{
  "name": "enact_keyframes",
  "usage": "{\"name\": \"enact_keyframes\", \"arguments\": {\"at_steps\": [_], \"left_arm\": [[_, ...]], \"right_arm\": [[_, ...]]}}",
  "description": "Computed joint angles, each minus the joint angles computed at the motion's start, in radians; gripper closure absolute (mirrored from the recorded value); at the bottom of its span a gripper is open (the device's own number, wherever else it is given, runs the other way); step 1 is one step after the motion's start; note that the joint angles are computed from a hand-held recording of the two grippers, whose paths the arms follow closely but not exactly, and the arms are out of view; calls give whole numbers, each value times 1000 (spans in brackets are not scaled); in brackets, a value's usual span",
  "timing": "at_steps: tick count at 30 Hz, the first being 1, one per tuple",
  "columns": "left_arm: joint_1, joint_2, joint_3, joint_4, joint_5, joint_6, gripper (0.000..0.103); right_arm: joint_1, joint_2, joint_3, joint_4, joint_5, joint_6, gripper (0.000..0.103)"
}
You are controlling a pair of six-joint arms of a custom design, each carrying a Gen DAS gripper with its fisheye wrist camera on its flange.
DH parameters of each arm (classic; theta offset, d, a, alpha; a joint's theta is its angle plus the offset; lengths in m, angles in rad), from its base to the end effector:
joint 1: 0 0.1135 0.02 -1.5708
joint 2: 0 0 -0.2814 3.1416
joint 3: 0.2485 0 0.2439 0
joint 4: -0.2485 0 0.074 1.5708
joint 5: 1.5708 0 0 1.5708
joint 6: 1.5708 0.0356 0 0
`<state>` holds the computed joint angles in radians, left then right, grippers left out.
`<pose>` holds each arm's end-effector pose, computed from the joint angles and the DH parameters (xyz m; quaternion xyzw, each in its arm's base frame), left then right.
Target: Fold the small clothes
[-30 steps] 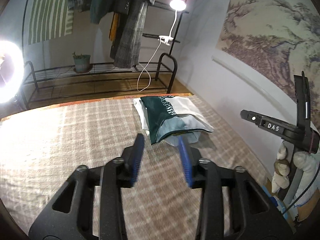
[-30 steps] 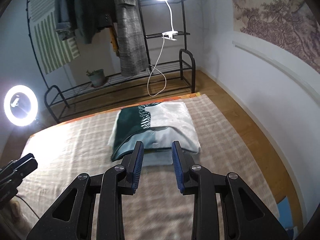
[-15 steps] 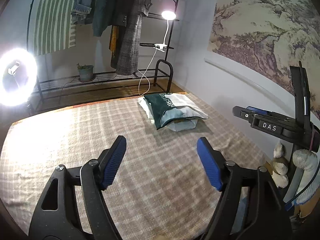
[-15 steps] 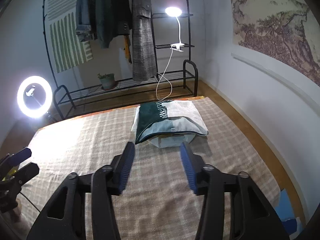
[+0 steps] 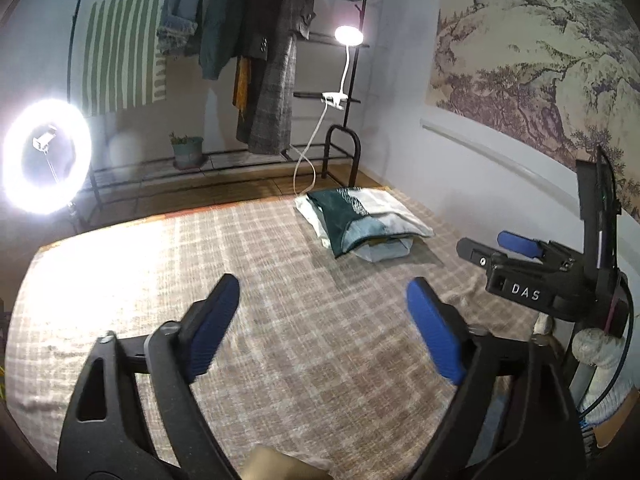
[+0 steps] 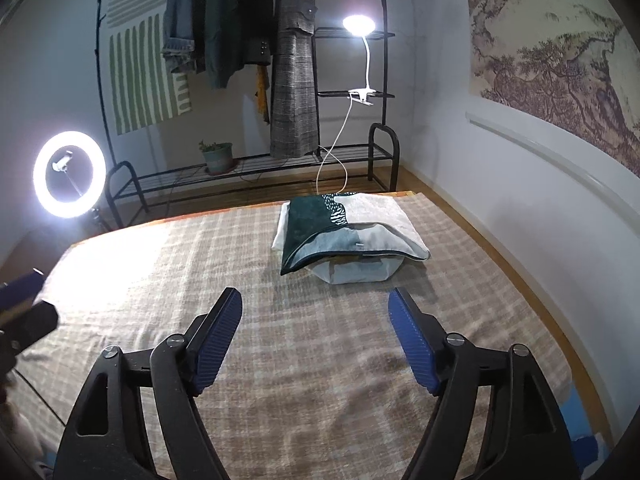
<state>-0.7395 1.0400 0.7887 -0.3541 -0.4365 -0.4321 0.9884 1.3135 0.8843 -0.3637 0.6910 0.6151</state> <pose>0.1644 -0.1296 0.2950 0.0331 0.8699 -0.0907 0.4836 0.1617 0.2042 0.2695 -0.0354 0.8793 0.0385 0.4733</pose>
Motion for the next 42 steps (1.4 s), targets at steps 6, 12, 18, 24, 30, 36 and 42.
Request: {"name": "enact_keyframes", "arguments": {"at_steps": [6, 12, 18, 24, 30, 36, 42], "left_arm": [[-63, 8, 6, -26, -144, 24, 0], [-58, 10, -10, -46, -148, 17, 0], [-18, 5, -17, -55, -99, 6, 0], [-11, 5, -14, -60, -86, 3, 0], [-7, 1, -9, -61, -80, 10, 0], [-10, 1, -8, -63, -83, 7, 0], [-12, 1, -8, -62, -84, 7, 0]], "right_arm": [[-8, -13, -26, 52, -5, 9, 21], [-41, -8, -36, 71, -51, 27, 21], [-38, -9, -50, 91, -47, 23, 21], [-49, 1, -58, 98, -76, 17, 21], [-57, -2, -62, 106, -79, 24, 21], [-66, 0, -66, 114, -99, 32, 21], [-73, 1, -66, 117, -107, 31, 21]]}}
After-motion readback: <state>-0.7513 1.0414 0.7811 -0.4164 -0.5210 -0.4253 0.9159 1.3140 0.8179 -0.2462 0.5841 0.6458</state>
